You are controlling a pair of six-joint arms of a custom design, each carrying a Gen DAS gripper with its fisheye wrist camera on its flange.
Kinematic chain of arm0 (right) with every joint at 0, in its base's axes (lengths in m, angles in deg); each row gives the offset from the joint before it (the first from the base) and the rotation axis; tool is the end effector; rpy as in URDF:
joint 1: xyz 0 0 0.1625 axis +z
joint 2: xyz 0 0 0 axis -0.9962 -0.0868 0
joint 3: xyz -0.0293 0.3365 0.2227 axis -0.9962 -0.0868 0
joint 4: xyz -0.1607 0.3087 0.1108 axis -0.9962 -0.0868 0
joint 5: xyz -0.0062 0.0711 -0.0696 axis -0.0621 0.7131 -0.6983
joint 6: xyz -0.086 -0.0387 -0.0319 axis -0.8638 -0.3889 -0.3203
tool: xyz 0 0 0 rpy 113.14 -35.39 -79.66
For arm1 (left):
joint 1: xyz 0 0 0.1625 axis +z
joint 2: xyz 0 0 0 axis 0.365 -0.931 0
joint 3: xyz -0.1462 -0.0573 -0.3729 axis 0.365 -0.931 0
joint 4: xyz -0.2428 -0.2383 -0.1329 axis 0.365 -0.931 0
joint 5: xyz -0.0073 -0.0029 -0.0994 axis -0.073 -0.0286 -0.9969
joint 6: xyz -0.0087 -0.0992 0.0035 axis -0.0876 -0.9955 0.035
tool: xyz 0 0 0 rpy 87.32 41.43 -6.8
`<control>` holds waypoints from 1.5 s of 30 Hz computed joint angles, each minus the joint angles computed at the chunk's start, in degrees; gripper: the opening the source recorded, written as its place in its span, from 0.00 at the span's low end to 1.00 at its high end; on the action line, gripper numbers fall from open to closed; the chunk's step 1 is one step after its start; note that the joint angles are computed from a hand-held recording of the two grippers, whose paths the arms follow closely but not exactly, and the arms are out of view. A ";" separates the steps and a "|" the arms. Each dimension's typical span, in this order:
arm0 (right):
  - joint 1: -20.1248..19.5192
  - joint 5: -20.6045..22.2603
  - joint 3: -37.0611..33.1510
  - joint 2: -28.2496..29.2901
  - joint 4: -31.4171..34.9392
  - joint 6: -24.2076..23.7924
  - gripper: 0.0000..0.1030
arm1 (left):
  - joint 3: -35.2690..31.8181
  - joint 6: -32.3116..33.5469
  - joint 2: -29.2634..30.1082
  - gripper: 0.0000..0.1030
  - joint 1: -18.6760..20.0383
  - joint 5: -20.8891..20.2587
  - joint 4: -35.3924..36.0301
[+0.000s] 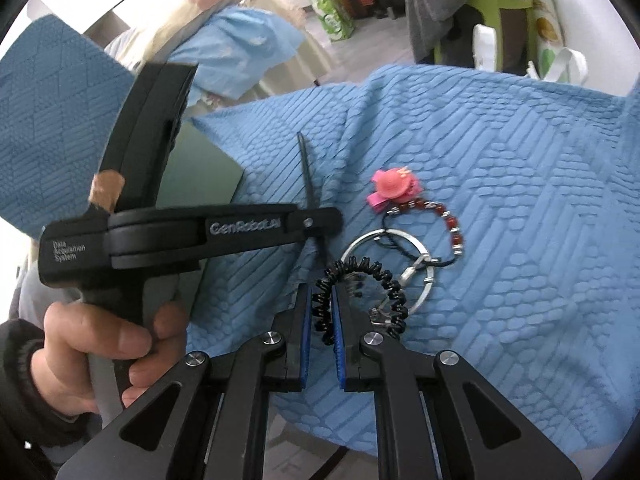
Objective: Organize jewelry
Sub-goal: 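Lift the hairpin with the left tool while the right tool lifts the coiled bracelet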
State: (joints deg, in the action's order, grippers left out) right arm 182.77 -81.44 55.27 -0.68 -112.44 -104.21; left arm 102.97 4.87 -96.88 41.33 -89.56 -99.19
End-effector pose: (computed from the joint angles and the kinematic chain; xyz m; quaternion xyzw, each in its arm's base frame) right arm 0.2001 -0.7103 0.1227 0.2506 -0.9484 0.0935 0.1704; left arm -0.1892 -0.7565 0.1229 -0.0603 0.9686 -0.1717 0.1694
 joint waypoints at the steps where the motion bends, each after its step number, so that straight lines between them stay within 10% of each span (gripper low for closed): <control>1: 0.18 -0.75 0.65 -0.37 -1.20 -0.37 0.08 | 0.22 0.49 -0.16 0.12 -0.20 -0.02 -0.42; 45: 8.24 -10.75 2.66 0.19 -25.71 -2.57 0.08 | 7.69 5.83 -12.69 0.06 -6.87 10.34 4.65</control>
